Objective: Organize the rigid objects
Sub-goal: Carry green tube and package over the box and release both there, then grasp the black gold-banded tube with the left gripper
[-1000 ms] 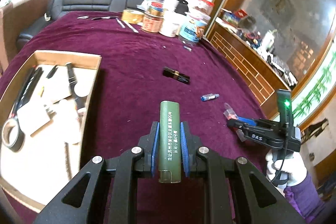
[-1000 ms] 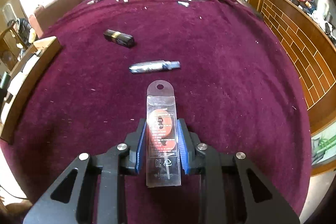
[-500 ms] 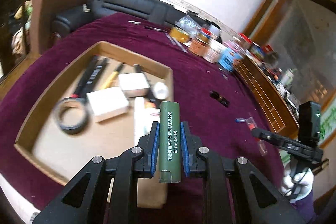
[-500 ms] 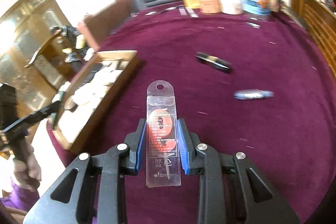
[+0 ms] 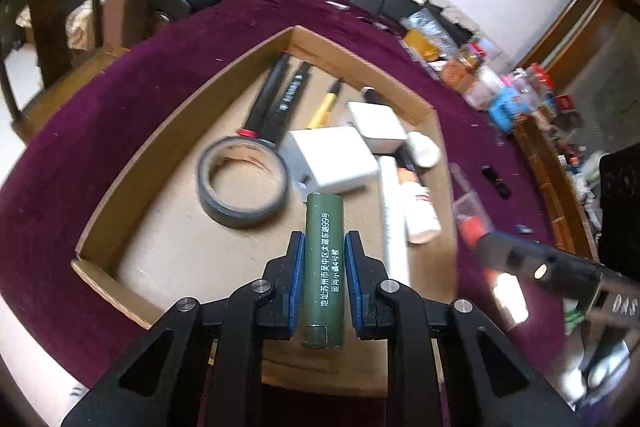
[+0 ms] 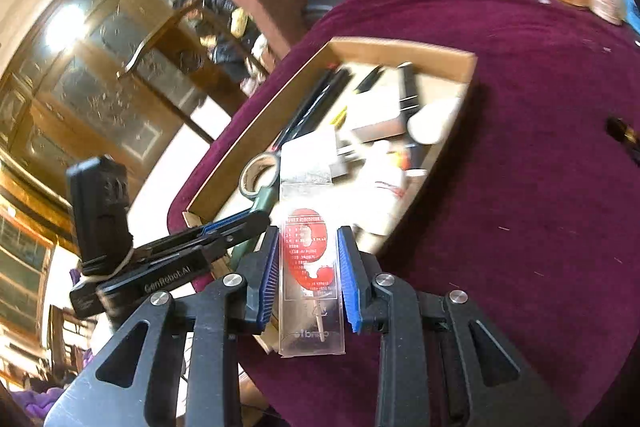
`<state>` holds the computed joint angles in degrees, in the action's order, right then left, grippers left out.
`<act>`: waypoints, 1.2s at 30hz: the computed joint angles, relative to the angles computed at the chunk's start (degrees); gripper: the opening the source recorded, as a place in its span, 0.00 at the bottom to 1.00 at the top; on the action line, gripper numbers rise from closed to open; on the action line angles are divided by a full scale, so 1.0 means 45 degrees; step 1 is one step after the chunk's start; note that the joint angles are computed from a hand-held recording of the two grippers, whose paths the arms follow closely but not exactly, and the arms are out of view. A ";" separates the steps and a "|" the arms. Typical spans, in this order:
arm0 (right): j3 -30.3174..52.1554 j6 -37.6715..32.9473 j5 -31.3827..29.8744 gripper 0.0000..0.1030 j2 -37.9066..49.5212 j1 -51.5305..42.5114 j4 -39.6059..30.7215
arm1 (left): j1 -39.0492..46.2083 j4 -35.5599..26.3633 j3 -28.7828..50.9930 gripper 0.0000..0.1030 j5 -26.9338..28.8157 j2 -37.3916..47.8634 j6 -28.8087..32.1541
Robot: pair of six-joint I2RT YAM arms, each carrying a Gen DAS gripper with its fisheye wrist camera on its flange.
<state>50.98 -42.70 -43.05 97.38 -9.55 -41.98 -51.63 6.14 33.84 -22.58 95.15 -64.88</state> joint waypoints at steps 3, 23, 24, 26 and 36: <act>-0.0659 0.1543 0.0759 0.25 0.0063 0.1390 0.1606 | 0.0039 0.0007 -0.0139 0.23 -0.0116 -0.0110 -0.0114; -0.2479 0.0740 -0.0033 0.46 -0.1826 -0.0745 0.3277 | -0.1100 -0.1725 -0.0670 0.57 -0.2400 -0.2427 -0.1426; -0.2436 0.0310 -0.0354 0.47 -0.1843 -0.1351 0.3029 | -0.1203 -0.1880 -0.0531 0.57 -0.2446 -0.2413 -0.1455; -0.2376 -0.0083 -0.0710 0.47 -0.1853 -0.2040 0.2814 | -0.1515 -0.2227 -0.0139 0.57 -0.2585 -0.2399 -0.1565; -0.2760 0.1143 -0.1751 0.59 -0.1389 -0.4920 0.5107 | -0.4482 -1.1165 0.6330 0.85 -0.8195 0.0945 -0.5071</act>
